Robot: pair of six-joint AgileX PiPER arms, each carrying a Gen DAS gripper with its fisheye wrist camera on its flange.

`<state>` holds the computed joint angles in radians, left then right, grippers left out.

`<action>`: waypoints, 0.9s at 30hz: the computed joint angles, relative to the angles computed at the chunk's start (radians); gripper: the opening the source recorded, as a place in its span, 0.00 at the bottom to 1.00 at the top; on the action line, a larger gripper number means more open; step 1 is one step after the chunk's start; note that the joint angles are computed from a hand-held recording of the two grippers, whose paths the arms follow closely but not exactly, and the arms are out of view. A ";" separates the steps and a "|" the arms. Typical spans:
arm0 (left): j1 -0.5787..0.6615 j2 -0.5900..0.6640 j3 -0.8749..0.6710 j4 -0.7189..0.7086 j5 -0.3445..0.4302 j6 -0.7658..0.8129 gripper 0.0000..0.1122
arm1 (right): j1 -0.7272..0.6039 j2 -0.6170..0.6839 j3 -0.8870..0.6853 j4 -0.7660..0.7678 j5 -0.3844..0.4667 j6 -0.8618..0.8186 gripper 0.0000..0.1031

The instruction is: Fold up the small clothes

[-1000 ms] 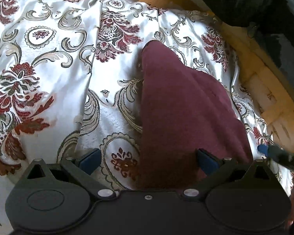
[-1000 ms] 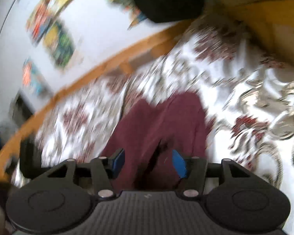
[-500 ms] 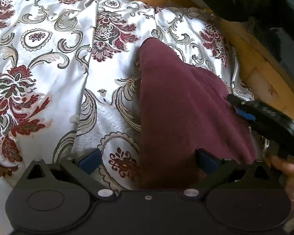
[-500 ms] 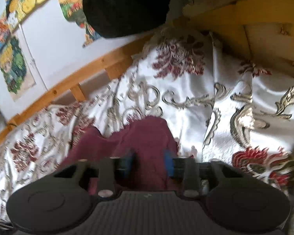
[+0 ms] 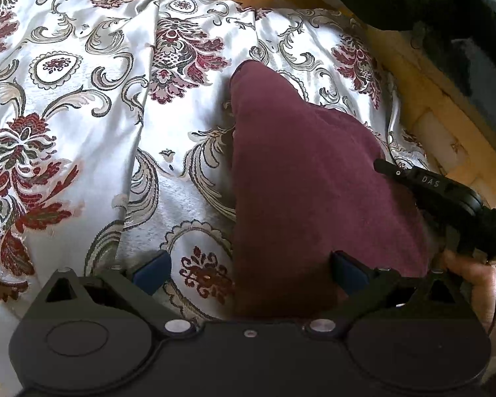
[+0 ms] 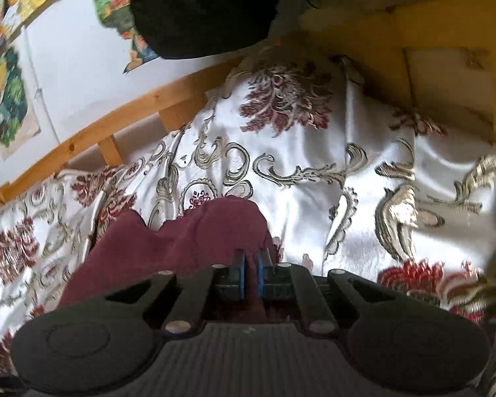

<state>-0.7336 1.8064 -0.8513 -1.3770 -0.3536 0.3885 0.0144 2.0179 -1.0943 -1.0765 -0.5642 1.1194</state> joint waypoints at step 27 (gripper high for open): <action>-0.010 0.009 0.014 0.064 -0.020 -0.034 0.91 | 0.005 -0.132 0.048 -0.415 0.082 0.352 0.88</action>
